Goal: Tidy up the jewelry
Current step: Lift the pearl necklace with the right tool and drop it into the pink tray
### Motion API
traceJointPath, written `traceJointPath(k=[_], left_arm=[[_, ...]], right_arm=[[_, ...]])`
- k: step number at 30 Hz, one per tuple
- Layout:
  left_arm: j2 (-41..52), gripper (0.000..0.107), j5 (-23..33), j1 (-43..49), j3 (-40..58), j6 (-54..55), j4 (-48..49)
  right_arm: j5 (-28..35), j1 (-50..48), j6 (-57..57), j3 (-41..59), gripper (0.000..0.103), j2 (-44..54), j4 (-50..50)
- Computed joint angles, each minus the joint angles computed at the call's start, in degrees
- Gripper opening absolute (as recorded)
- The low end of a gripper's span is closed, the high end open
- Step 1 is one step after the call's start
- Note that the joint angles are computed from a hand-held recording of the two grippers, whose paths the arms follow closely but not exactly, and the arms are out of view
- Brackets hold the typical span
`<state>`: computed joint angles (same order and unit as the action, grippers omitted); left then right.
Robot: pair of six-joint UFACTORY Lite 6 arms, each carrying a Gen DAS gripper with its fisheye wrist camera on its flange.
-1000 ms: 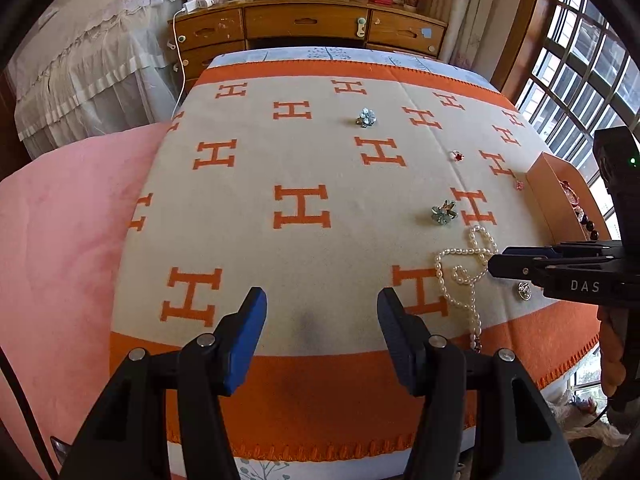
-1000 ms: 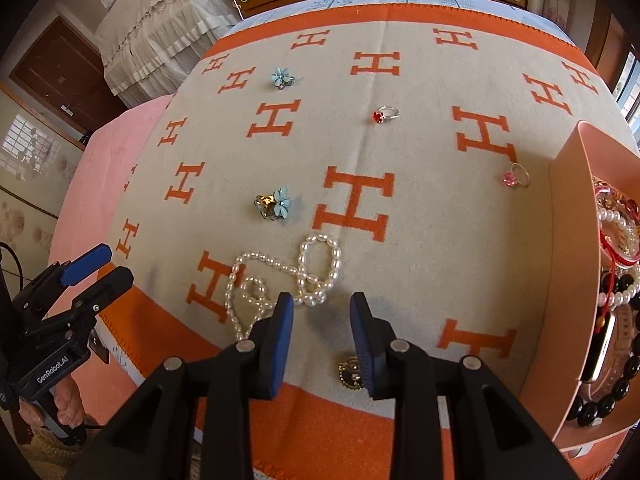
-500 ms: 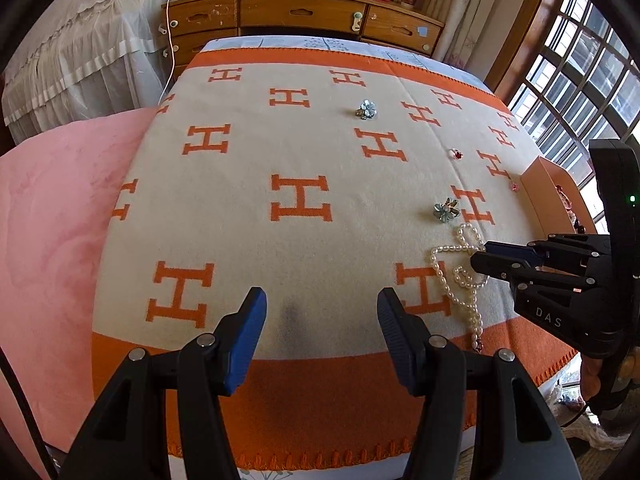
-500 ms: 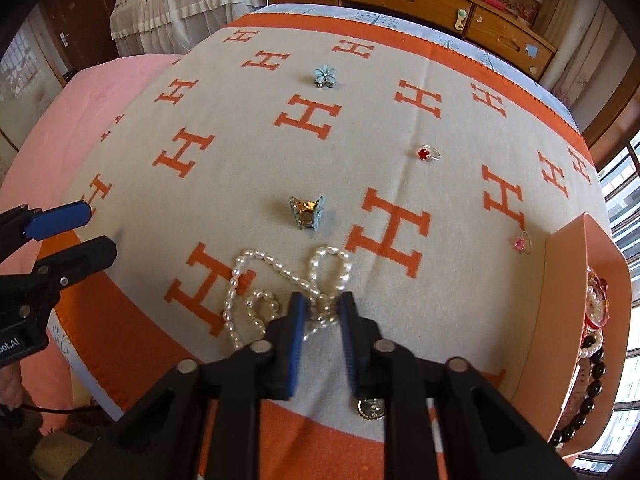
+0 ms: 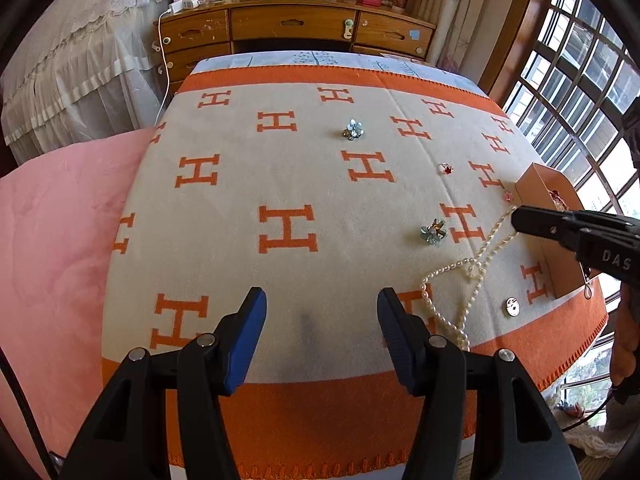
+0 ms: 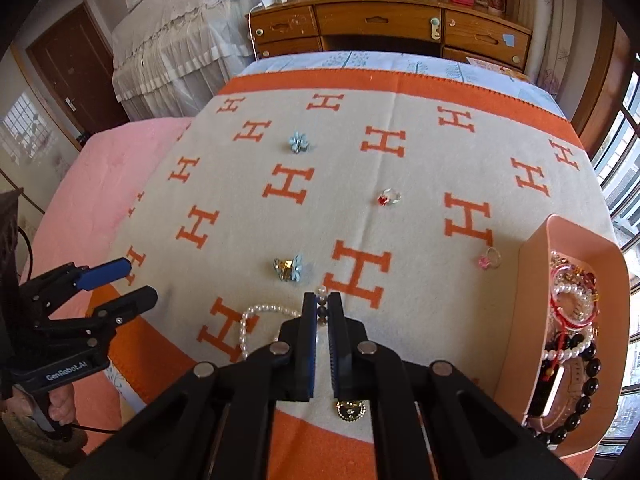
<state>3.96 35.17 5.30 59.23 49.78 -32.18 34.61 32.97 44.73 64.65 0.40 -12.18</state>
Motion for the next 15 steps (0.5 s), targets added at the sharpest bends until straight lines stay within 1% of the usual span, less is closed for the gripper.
traceJointPath(k=[6,11,15], left_arm=[[-0.54,0.056,-0.46,-3.54,1.44,-4.24,2.46],[-0.46,0.056,-1.18,-6.50,2.43,-8.35,5.07],[-0.96,0.056,-1.86,-8.27,3.00,-12.03,7.84]], right_arm=[[-1.09,-4.43,-0.34,-2.11,0.005,-12.19,0.43],[-1.59,-8.59,1.96,-3.16,0.005,-21.58,-2.08],[-0.88,-11.99,3.64,-3.34,0.005,-28.66,-5.14]])
